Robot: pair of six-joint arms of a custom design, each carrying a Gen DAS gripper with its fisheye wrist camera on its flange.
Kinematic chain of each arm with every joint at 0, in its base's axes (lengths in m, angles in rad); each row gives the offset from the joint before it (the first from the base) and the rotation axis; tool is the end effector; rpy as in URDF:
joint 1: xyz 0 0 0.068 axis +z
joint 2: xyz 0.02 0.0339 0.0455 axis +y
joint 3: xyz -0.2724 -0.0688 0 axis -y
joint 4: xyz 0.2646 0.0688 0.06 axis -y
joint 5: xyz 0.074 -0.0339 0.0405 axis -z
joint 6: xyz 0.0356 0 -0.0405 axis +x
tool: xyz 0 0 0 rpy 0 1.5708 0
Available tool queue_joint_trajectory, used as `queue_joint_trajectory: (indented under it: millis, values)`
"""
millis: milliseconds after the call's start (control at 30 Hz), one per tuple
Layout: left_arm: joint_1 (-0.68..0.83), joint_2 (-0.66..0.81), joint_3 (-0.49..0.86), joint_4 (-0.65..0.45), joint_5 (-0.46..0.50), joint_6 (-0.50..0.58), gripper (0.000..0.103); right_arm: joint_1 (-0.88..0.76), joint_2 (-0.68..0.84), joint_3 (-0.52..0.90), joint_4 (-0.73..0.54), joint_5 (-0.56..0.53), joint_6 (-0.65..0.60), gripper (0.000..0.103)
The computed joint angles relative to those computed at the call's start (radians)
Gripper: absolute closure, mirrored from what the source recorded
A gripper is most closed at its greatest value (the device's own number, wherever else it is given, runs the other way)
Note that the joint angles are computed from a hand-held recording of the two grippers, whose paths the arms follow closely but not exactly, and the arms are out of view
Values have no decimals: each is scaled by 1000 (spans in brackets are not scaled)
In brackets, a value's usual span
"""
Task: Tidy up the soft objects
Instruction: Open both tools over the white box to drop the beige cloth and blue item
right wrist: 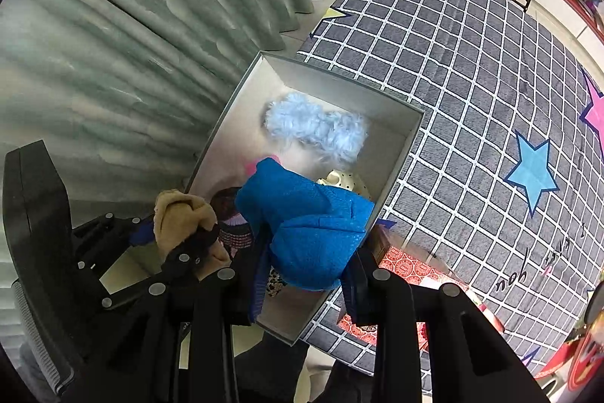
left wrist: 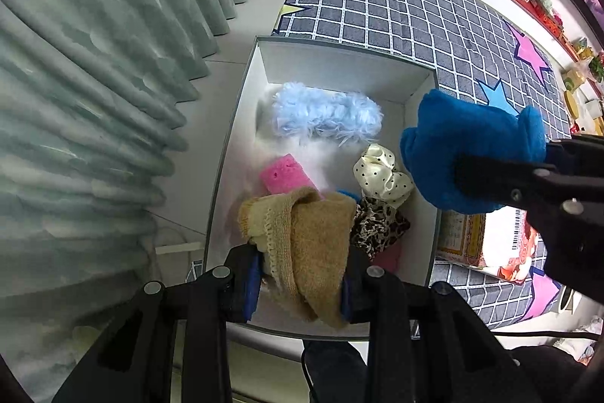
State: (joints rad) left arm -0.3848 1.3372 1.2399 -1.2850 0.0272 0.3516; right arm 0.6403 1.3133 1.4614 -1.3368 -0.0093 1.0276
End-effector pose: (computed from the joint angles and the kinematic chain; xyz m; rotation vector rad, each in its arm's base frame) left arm 0.2283 -0.0935 0.3049 1.0665 2.7539 -0.0448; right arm 0.1957 0.1462 0.3736 0.5482 2.8090 0.4189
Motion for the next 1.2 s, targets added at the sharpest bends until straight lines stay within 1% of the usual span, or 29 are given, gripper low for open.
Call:
queue_joint_trajectory:
  millis: [267, 300, 400, 433, 467, 533, 567, 600, 633, 667, 700, 767, 800, 833, 900, 1000, 1133, 1200]
  values:
    - [-7, 4, -3, 7, 2, 0, 67, -9, 3, 0, -2, 1, -6, 69]
    - [-8, 6, -3, 6, 6, 0, 66, -12, 4, -2, -2, 1, -7, 69]
    - [-12, 15, 1, 2, 20, 2, 59, -21, 7, -8, 3, -1, -17, 69]
    - [-12, 16, 0, 3, 24, 4, 50, -24, 10, -8, 2, 0, -22, 69]
    - [-15, 18, 2, 0, 24, 2, 36, -26, 12, -8, 2, 1, -25, 69]
    - [-18, 23, 3, -7, 27, 10, 22, -33, 14, -12, 9, -5, -36, 67]
    - [-23, 25, 2, -10, 20, 18, 22, -39, 11, -17, 15, -16, -39, 54]
    - [-23, 25, 0, -9, 14, 21, 21, -45, 9, -22, 16, -24, -38, 28]
    - [-23, 28, -1, -7, 7, 25, 17, -48, 8, -21, 9, -22, -32, 20]
    - [-25, 29, -4, -5, -9, 27, 14, -43, 11, -16, -11, 1, -23, 16]
    - [-24, 29, -7, -1, -17, 32, 13, -44, 2, -22, -8, 2, -25, 15]
    - [-10, 28, -3, -5, 3, 47, 13, -54, -22, -37, 0, -14, -23, 14]
    - [2, 30, 5, -11, 19, 53, 13, -56, -28, -37, -6, -12, -18, 5]
    - [6, 29, 6, -12, 23, 56, 13, -56, -31, -35, -14, -4, -12, 0]
    - [18, 22, 16, -18, 36, 74, 13, -49, -55, -37, -15, 22, 9, 0]
    - [19, 35, 33, -54, 41, 93, 12, -31, -65, -13, -44, 52, 42, 0]
    - [21, 8, 22, -60, 28, 100, 12, 19, -52, 33, -102, 102, 111, 0]
    - [25, 2, 20, -62, 29, 99, 12, 40, -58, 30, -101, 112, 144, 0]
